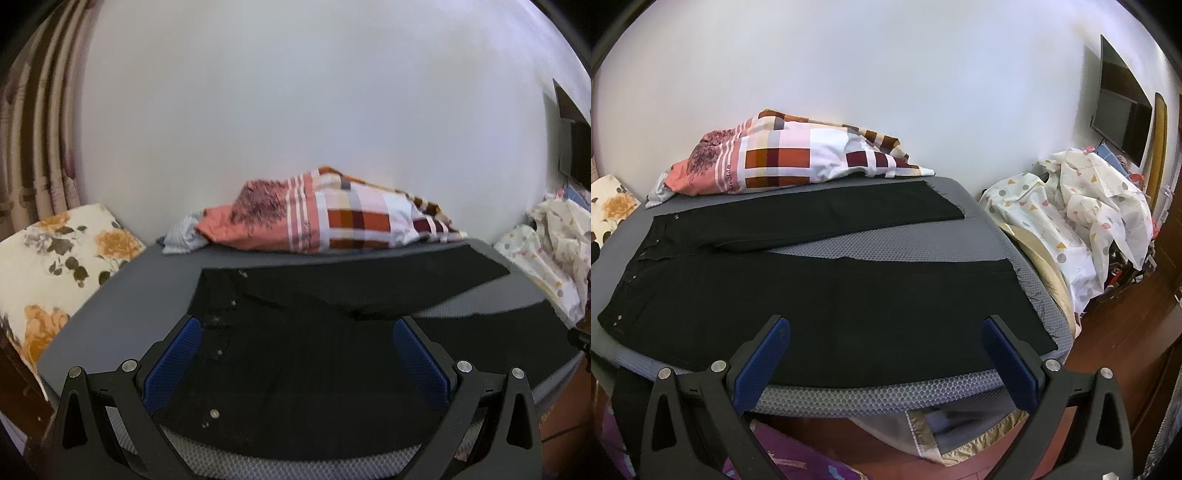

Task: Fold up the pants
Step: 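Move both tools toward the black jeans, left tool toward the waistband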

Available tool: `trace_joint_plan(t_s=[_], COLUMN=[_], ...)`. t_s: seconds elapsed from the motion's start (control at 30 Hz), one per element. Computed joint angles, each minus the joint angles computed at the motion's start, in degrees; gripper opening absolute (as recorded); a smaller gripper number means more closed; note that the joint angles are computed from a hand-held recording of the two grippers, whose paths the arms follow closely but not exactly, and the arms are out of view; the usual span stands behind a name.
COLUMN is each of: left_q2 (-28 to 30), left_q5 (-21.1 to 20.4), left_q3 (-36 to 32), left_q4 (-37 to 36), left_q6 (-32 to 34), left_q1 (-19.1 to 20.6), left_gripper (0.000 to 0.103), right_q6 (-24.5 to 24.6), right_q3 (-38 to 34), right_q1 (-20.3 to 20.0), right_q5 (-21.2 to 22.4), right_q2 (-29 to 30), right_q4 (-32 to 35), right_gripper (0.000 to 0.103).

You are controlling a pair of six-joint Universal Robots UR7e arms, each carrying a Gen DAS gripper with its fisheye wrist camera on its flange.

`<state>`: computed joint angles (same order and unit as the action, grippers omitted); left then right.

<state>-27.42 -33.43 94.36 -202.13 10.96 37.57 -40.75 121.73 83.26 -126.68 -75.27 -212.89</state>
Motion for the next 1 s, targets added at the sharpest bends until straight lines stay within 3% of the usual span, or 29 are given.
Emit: trace_joint_plan(t_s=[0.1,0.3,0.5,0.6,0.73,0.9,1.0], left_q2=[0.49,-1.59,-0.82,-2.10,-3.97,-6.90,-6.86], left_q5=[-0.01,-1.00,6.63,9.98,5.70,-0.67,-5.24], left_q3=[0.16,0.31,-2.51,-3.40,-1.63,-5.66,-9.93], left_q4=[-3.62,7.44,16.61,27.35,24.19,33.84,36.70], left_q6=[3.17,-0.36,-7.43,-17.43,-13.96,-15.63,-12.94], left_q1=[-0.12,-0.15,-0.47,0.06,1.60,6.68,10.07], left_gripper=[0.103,0.103,0.103,0.103,0.103,0.103,0.103], right_q6=[-0.03,1.54,1.60,1.65,2.58,2.42,2.07], right_q3=[-0.21,-1.23,-3.08,-4.29,-6.01,-8.70,-10.33], right_q1=[0.16,0.95,1.70,2.14,2.64,3.26,3.54], right_q5=[0.07,-0.53,-0.60,-0.41,0.38,0.25,-0.08], right_q2=[0.34,0.85,1.88,2.47,3.21,5.45,7.29], right_q4=[-0.14,2.70,4.84,6.54,9.47,12.56,13.88], right_gripper=[0.103,0.103,0.103,0.103,0.103,0.103,0.103])
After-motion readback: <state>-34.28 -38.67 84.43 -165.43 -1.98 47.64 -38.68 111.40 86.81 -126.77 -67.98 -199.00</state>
